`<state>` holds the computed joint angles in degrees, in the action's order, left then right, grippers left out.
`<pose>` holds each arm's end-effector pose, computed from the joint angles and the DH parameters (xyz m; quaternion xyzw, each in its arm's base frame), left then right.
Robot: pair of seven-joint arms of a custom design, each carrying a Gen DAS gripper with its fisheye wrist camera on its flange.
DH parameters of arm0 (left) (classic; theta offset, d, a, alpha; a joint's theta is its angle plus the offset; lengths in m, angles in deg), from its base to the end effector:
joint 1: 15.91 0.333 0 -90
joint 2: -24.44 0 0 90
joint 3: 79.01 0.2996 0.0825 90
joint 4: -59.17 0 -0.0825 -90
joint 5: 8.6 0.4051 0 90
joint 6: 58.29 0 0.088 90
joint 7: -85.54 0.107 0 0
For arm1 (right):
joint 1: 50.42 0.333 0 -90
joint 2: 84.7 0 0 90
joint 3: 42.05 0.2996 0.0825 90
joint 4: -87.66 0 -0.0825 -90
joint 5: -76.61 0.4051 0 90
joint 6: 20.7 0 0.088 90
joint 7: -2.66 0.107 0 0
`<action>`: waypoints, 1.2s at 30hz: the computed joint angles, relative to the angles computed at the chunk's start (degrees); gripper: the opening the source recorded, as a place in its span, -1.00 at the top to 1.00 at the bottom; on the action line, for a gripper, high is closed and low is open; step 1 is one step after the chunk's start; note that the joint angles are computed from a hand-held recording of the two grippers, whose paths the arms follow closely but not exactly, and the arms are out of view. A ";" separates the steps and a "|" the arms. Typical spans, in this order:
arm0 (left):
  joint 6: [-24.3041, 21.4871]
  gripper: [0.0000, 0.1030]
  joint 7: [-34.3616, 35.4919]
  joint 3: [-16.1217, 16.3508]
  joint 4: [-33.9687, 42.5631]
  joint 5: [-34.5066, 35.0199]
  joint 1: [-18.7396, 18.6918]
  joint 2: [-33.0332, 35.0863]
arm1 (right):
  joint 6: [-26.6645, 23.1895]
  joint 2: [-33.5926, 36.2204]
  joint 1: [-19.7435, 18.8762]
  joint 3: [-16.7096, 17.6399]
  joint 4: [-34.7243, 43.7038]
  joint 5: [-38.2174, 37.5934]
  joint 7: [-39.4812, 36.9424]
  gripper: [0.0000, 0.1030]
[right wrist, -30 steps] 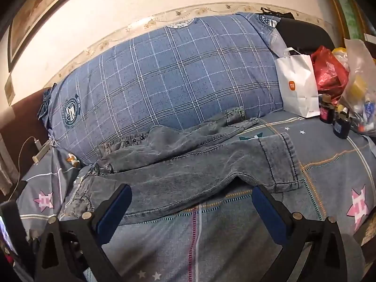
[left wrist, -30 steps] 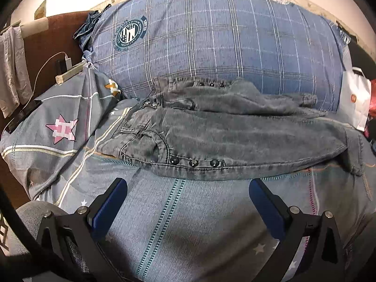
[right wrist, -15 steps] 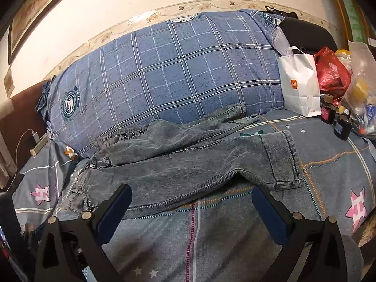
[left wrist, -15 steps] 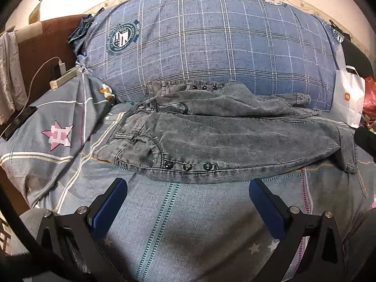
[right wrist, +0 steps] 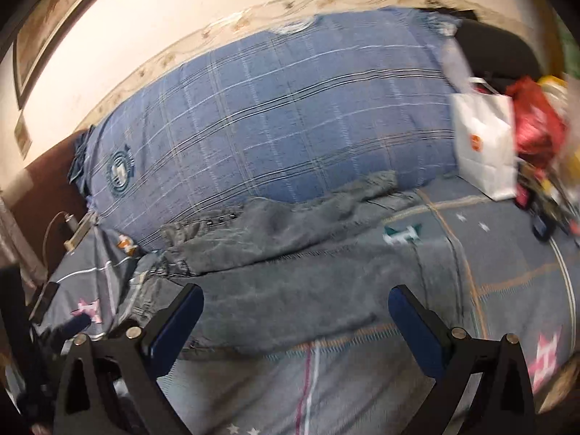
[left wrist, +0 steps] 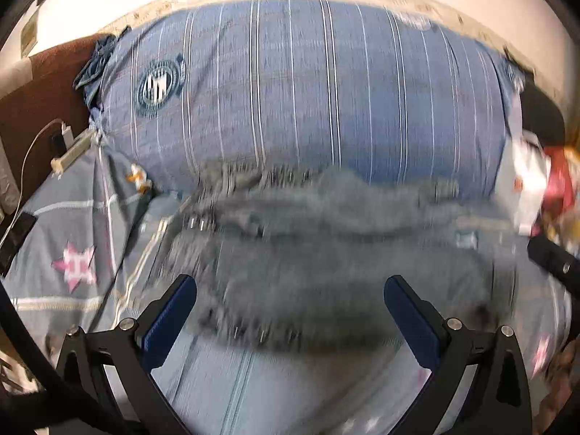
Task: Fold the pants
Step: 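Move both grippers toward the grey jeans lying on the bed, then grasp the jeans leg hem with the right gripper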
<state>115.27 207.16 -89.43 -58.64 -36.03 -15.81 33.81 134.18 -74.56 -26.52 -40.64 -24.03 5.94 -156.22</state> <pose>0.6322 -0.0756 0.4198 -0.5568 0.7267 -0.3223 0.2410 0.5665 0.3030 0.4088 -0.4599 0.7667 -0.2599 0.3649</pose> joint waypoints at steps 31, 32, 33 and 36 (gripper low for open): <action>-8.79 -0.99 -27.23 9.29 28.31 30.07 -8.88 24.62 | 12.17 18.11 -1.79 -10.88 16.64 27.10 -22.08 -0.82; -9.58 -0.99 -27.00 8.89 29.21 29.38 -8.41 25.00 | 11.15 18.72 -4.23 -8.72 17.97 30.71 -25.91 -0.82; -10.16 -0.99 -26.86 8.72 29.86 29.00 -8.22 25.29 | 10.52 19.51 -6.14 -7.15 19.31 33.86 -29.27 -0.79; -11.49 -0.99 -27.09 8.68 31.15 28.38 -8.09 25.80 | 3.84 24.85 -11.90 -2.58 27.87 44.46 -40.22 -0.59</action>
